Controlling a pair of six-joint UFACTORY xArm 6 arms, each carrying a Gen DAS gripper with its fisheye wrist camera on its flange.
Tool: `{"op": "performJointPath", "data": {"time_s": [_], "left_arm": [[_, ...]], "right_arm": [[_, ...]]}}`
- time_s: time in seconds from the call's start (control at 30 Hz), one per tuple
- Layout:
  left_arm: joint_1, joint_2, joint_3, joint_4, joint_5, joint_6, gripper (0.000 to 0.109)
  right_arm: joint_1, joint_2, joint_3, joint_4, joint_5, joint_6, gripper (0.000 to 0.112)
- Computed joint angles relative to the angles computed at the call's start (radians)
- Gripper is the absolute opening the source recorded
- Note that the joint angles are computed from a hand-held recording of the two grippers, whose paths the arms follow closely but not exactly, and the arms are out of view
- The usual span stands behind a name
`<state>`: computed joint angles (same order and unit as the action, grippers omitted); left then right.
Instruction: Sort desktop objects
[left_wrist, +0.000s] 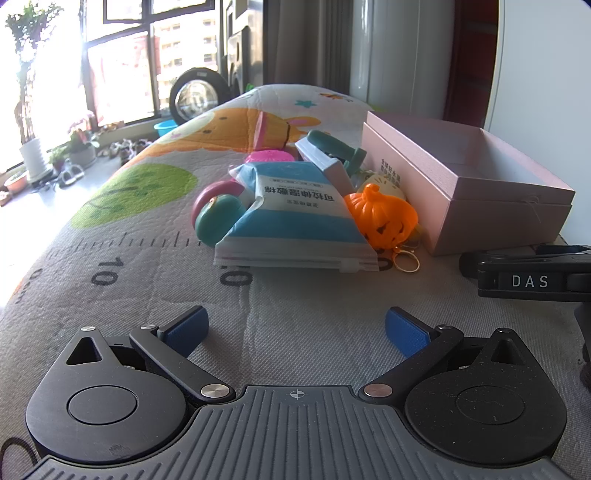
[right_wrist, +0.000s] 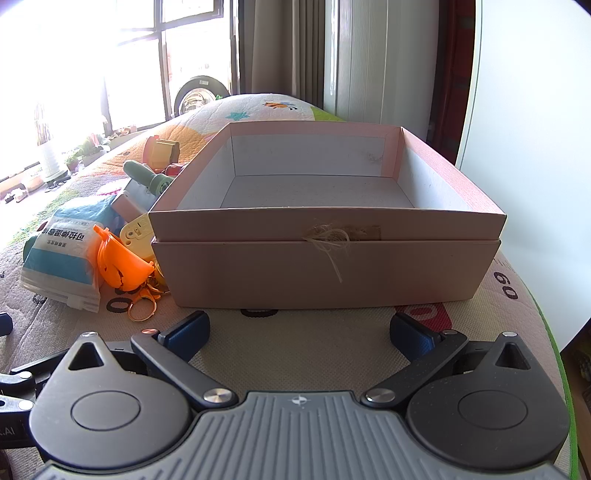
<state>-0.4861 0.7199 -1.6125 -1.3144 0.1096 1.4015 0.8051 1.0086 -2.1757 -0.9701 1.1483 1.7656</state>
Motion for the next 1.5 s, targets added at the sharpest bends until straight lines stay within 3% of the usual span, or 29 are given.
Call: {"op": "performJointPath", "data": {"time_s": [0.8,1.0,1.2,1.37,1.43,1.5], "left_arm": [[-0.004,0.001,0.003,0.036,-0.009,-0.034,0.103],[0.008,0.006,0.001,0.203,0.019,-0.175,0.103],[0.021,-0.004,0.004,0.182,0.051,-0.142,0.103],[0.023,0.003,-0.031,0.067,0.046,-0.005,0.103],[0.025,0.021,-0.069,0.029,0.035,0.036,0.103],[0.033,0.035,-0.111,-0.024,0.034,0.088,0.103]], "right_arm": [[0.0,-0.004,0.006,-0.001,-0.002,0.002,0.103],[0.0,-0.005,0.007,0.0,-0.002,0.002,0.103],[-0.013,-0.015,0.009,0.041,-0.021,-0.037,0.103],[-0.026,-0.035,0.02,0.115,-0.043,-0.099,0.103],[-0.034,-0.022,-0.021,0.178,-0.032,-0.166,0.103],[-0.067,-0.059,0.0,0.328,-0.099,-0.314,0.103]]}}
